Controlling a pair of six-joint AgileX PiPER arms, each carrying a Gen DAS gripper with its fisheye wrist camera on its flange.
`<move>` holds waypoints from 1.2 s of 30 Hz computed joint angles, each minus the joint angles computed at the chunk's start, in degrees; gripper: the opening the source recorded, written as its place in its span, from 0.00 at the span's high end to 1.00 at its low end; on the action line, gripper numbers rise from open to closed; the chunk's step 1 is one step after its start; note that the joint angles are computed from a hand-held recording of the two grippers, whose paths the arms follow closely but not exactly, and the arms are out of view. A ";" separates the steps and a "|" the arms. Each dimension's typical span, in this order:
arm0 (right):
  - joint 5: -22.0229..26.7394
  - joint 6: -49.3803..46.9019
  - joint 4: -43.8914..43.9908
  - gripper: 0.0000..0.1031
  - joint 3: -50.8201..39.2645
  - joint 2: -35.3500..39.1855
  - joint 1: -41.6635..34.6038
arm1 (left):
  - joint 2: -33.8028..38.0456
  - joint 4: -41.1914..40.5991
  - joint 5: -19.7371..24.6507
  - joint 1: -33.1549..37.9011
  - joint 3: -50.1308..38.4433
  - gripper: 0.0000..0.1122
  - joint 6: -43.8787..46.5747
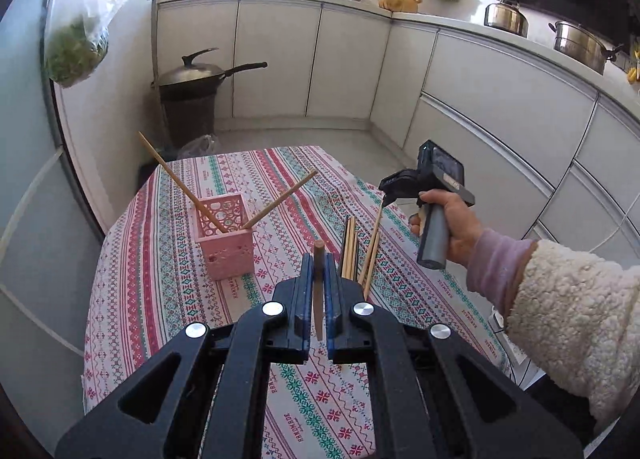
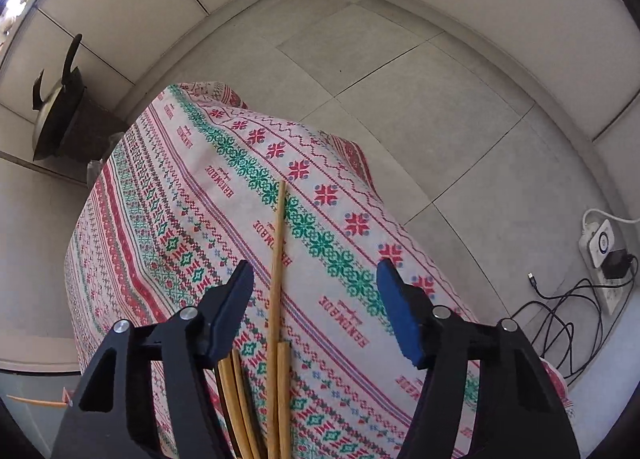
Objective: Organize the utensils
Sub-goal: 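Lift the chopstick with the left tool while the right tool grasps another chopstick, then insert both chopsticks into the pink holder and open both tools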
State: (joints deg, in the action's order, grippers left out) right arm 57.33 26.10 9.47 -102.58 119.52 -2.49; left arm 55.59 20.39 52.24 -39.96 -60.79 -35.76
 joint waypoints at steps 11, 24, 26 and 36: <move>0.22 0.79 -2.13 0.95 -10.04 8.24 2.65 | -2.90 -0.30 -0.37 2.38 0.53 0.96 0.43; -8.52 -8.09 4.96 0.94 10.28 -19.27 1.86 | -4.67 -1.81 0.59 7.43 0.04 0.96 0.39; -8.51 -9.50 7.00 0.95 13.70 -24.50 2.05 | -5.39 -1.89 0.64 8.52 0.02 0.96 0.03; -5.55 -11.66 10.33 0.94 23.12 -46.27 4.33 | -6.28 -17.92 -0.92 29.38 -3.02 0.96 13.10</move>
State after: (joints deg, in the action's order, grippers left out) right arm 51.79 14.44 19.80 -79.47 73.25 1.84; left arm 49.31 2.47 51.31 -10.58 -63.82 -22.65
